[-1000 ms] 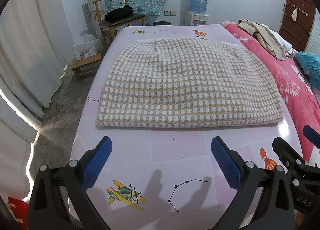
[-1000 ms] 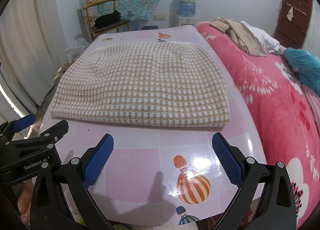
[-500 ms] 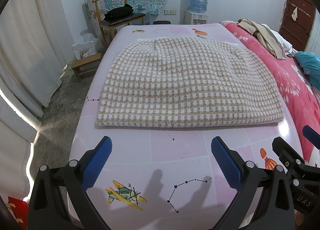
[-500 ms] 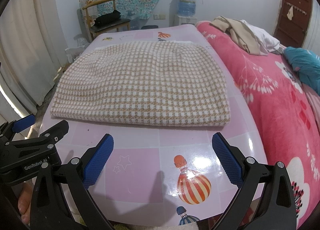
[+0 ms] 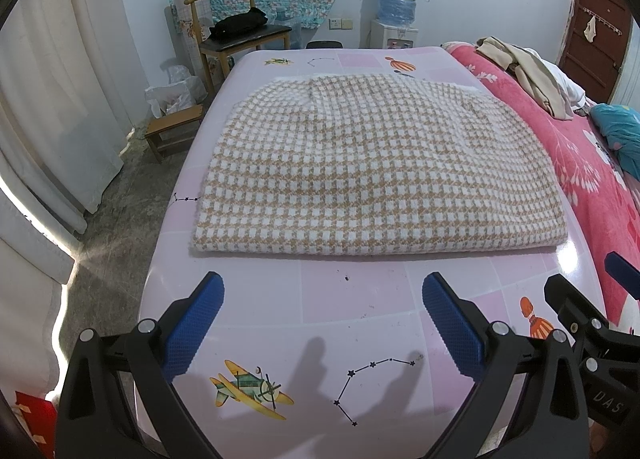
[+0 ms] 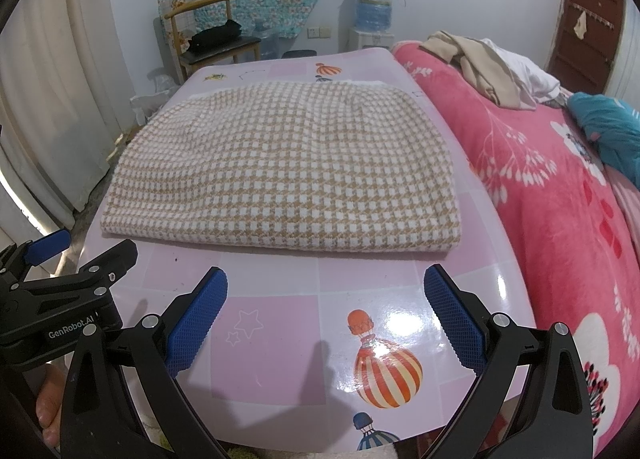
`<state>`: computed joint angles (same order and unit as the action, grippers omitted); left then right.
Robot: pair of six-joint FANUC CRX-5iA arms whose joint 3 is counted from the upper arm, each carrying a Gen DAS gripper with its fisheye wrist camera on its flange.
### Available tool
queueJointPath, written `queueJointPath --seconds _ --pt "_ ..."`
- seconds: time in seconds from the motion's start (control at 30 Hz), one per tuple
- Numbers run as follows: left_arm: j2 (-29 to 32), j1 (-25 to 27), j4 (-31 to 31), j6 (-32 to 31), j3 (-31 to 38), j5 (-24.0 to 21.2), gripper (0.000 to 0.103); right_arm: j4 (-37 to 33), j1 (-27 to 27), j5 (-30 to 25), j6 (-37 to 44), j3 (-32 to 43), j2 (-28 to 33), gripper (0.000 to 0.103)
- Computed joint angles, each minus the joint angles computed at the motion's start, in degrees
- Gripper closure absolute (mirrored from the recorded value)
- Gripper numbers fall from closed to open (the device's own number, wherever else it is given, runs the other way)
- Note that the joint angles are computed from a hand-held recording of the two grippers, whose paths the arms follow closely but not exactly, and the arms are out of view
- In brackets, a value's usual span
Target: Fold large clothes
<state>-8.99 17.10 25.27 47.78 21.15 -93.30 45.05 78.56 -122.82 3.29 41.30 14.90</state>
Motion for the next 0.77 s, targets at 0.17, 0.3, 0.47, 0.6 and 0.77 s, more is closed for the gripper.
queueJointPath --seconds 0.17,0.3,0.47,0.6,0.77 --pt "0.1 0.0 0.0 0.0 0.1 -0.1 0.005 -0.1 0.0 0.0 -0.1 0.2 0.2 0.008" --pt "0.1 0.0 0.0 0.1 0.1 -0.1 0.005 0.0 -0.1 0.0 -0.1 0.2 0.2 0.008" --pt "0.1 0.0 -0.1 0.2 0.0 0.0 0.005 -0.1 -0.1 0.1 -0.2 0.2 0.3 0.008" --pt "0.1 -0.1 -0.3 0.9 0.1 0.0 0.005 0.0 -0.1 0.1 -0.2 0.3 0.4 0.008" --pt "0.1 -0.2 -0.4 1.1 0.1 -0.1 0.005 -0.1 -0.1 0.1 -0.2 0.3 0.4 0.008"
